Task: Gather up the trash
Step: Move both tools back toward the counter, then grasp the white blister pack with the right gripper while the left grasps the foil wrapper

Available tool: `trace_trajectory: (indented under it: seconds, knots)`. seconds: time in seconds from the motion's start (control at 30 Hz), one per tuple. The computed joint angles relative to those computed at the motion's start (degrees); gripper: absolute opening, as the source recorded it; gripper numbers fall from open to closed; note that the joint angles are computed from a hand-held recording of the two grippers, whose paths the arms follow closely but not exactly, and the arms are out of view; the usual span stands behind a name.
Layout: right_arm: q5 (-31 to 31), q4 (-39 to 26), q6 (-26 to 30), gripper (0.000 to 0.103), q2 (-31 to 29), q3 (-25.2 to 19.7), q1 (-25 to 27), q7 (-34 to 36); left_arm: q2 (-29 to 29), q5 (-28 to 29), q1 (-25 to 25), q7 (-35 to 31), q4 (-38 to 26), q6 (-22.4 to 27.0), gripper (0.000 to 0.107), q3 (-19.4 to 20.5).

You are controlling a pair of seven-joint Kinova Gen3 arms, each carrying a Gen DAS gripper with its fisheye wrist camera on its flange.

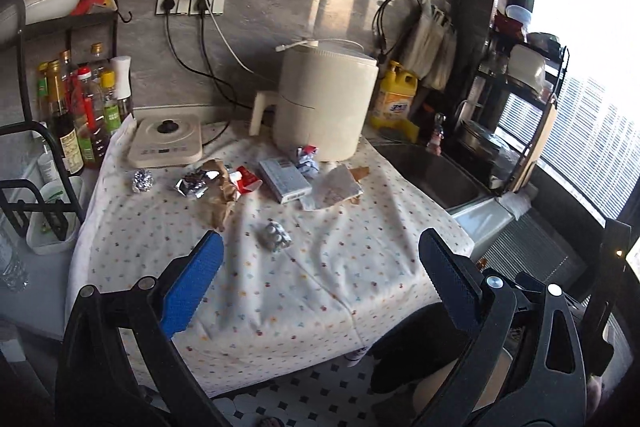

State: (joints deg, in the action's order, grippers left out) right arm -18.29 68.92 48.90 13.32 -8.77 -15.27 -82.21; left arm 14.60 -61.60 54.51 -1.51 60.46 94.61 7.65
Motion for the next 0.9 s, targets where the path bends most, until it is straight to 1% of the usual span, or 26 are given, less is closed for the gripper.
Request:
trace_trajectory:
  seconds: [0.1, 0.2, 0.4, 0.5, 0.6, 0.67, 0.77, 0.83, 0.9]
  knots:
    - [1.18, -1.57, -0.21, 0.083, 1.02, -0.6, -2.23, -1.14, -1.63, -1.05, 0.39, 1.68, 2.17, 1.88, 0.097, 0.01]
    - [2.59, -3.4, -0.22, 0.083, 2.27, -1.11, -4.64, -2.3, -3.58, -1.62, -0.47, 3.58, 4.94, 3.67, 0.097, 1.08]
    - [5.47, -6.77, 0.22, 0.083, 4.86, -1.78, -9.51, -4.63, -7.9, -2.09, -3.64, 8.3, 11.33, 6.42, 0.097, 4.33]
    - [7.09, -8.46, 0.87, 0.082, 6.23, -1.81, -11.76, -5.75, -10.18, -1.37, -5.86, 10.46, 14.45, 6.7, 0.097, 5.89]
    - [8.49, -10.84, 2.59, 0.08, 8.13, -1.79, -13.56, -6.31, -11.81, -0.26, -8.35, 11.76, 16.98, 6.77, 0.097, 7.34]
    - [9.44, -12.45, 3.82, 0.077, 9.41, -1.67, -14.71, -6.42, -12.95, 0.44, -10.02, 13.28, 19.07, 6.45, 0.097, 8.3]
    - [10.7, -14.86, 5.18, 0.076, 11.22, -1.27, -16.35, -6.89, -14.92, 1.79, -12.74, 16.68, 22.91, 4.67, 0.097, 9.53]
    - [11.82, -16.78, 6.27, 0.075, 12.45, -0.7, -17.6, -7.89, -16.16, 2.99, -14.71, 19.05, 25.58, 2.74, 0.097, 10.14]
    - [12.78, -18.57, 7.45, 0.074, 13.62, -0.17, -18.5, -8.75, -17.43, 4.89, -17.1, 20.09, 28.05, -0.46, 0.095, 10.07]
